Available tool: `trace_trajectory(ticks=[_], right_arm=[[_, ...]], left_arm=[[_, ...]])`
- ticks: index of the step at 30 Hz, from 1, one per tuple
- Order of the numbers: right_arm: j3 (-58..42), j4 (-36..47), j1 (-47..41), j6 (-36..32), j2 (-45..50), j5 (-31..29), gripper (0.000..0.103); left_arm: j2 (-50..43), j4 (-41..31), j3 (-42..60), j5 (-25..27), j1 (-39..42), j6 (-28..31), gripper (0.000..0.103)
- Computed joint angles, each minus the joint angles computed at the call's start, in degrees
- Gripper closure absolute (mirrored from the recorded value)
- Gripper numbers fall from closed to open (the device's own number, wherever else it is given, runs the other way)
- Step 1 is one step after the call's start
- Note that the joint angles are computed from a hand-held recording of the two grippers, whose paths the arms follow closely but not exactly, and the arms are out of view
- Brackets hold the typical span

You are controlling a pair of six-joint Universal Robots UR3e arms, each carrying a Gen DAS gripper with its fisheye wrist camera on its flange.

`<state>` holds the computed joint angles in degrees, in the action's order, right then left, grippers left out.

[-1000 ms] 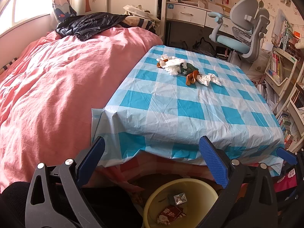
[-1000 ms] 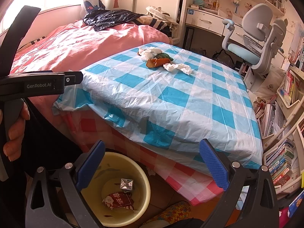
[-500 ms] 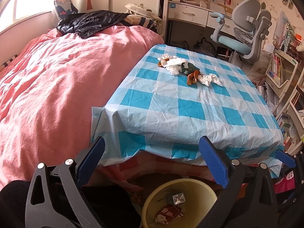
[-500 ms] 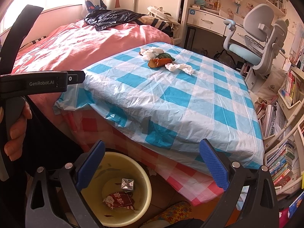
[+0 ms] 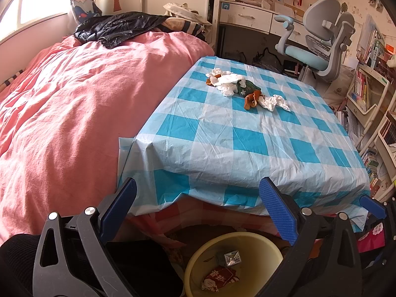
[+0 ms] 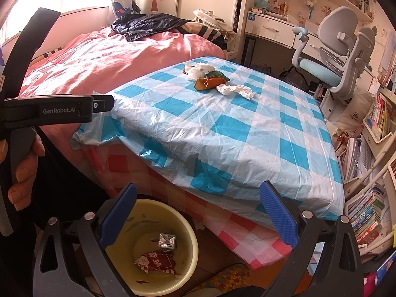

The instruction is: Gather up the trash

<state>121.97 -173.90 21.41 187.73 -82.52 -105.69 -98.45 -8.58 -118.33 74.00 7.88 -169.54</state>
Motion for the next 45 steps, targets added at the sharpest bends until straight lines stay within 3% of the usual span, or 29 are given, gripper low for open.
trace_trajectory(ticks=[45], right_arm=[[0.0,0.1,0.0,-1.5,0.5,0.0,0.008]], left_arm=[[-0.2,-2.3,1.2,-0.9,0.5,-0.1,0.007]])
